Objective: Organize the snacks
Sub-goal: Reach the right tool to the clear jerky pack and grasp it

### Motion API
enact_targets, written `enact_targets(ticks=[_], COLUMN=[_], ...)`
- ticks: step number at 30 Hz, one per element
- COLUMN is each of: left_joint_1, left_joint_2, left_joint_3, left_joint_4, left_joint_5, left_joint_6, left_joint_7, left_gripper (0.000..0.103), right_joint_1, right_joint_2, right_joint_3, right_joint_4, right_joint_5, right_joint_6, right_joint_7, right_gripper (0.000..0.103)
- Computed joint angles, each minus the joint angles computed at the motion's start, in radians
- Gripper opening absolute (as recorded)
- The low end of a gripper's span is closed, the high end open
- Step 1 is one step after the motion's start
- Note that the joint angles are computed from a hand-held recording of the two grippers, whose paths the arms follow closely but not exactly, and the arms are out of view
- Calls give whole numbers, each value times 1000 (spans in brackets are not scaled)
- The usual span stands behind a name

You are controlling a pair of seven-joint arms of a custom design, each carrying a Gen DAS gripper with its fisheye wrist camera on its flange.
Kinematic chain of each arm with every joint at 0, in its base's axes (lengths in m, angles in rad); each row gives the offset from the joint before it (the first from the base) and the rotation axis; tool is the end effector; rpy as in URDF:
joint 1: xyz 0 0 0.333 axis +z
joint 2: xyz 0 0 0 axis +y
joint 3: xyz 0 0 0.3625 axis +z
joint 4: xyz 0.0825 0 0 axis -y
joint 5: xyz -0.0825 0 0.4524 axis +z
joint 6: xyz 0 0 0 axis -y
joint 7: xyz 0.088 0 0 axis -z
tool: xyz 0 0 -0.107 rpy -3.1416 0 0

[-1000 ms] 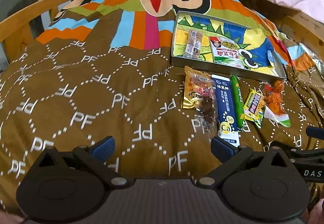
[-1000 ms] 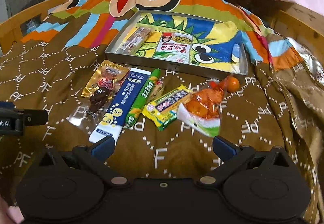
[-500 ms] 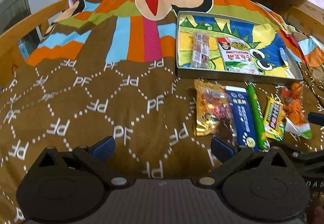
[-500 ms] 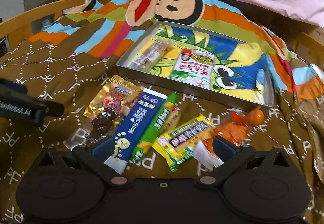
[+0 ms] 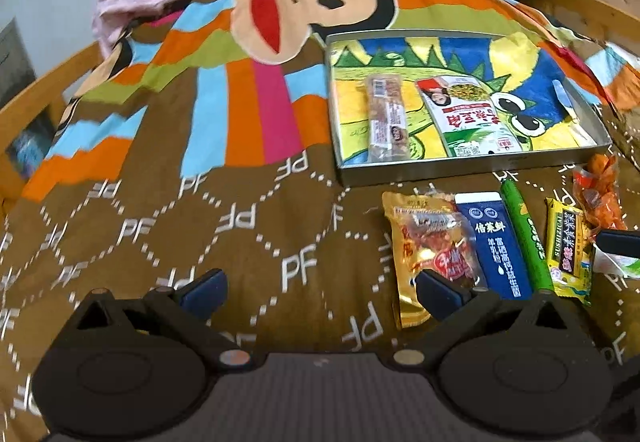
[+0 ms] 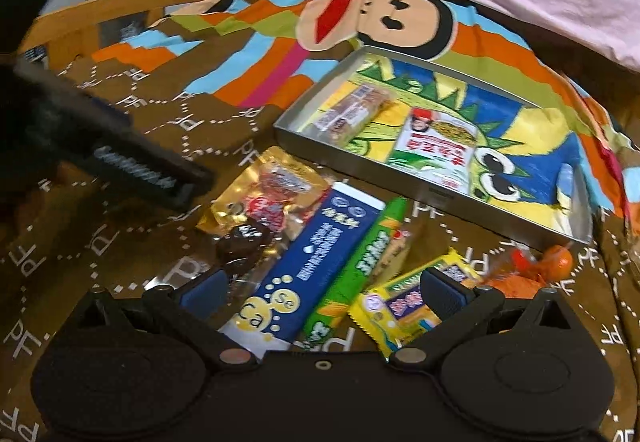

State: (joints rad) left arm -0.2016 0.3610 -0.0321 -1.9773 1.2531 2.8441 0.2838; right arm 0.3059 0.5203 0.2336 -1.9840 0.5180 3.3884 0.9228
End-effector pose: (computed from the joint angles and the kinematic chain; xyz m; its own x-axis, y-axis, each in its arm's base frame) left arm 0.6617 -0.2078 0.3119 -0.0096 -0.9855 -0.1696 -0.7424 0.1206 -0.6590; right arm 0.6483 0.3048 0.2859 0.4878 -0.8700 0.0719 -0.5452 -0.3680 -0.7532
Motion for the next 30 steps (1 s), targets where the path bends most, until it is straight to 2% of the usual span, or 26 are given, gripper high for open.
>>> enact_targets(ticks=[3, 6, 9, 11, 13, 17, 19, 23, 25, 27, 30], left_joint_1=[9, 18, 33, 50, 65, 79, 65, 51, 77, 96, 84], left_joint_2=[22, 46, 72, 90, 102, 117, 113, 106, 106, 106, 105], left_joint_3=[8, 20, 19, 5, -14, -34, -13, 20, -2, -20, -5], left_joint_4=[21, 40, 55, 62, 65, 70, 64, 51, 42, 33, 27], left_joint_5=[23, 27, -9, -66, -124, -238, -279, -356, -409, -451, -474], left_joint_6=[63, 152, 235, 273, 275, 243, 237, 253, 258, 265, 277], left_joint_7=[-12, -15, 42, 120, 200, 308, 309, 293, 315, 342, 365], left_gripper=[102, 102, 102, 102, 102, 102, 102, 102, 102, 102, 102], right_joint_1=[-165, -235, -269, -269, -270, -322, -337, -308, -242, -124, -67], right_joint_2=[23, 45, 58, 61, 66, 98, 118, 157, 156, 132, 104], right_joint_3=[168, 245, 284, 286, 290, 351, 371, 357, 294, 173, 104], right_joint_4=[-3, 0, 3, 10, 12, 25, 41, 97, 121, 132, 127], right_joint_5=[-93, -140, -174, -177, -173, -198, -210, -210, -183, -122, -83], right_joint_6=[-17, -12, -21, -42, -40, -16, -15, -27, -30, -23, -54], right_joint_7=[12, 17, 25, 27, 22, 26, 38, 52, 51, 34, 43], right_gripper=[102, 100, 97, 92, 90, 88, 88, 84, 80, 72, 67])
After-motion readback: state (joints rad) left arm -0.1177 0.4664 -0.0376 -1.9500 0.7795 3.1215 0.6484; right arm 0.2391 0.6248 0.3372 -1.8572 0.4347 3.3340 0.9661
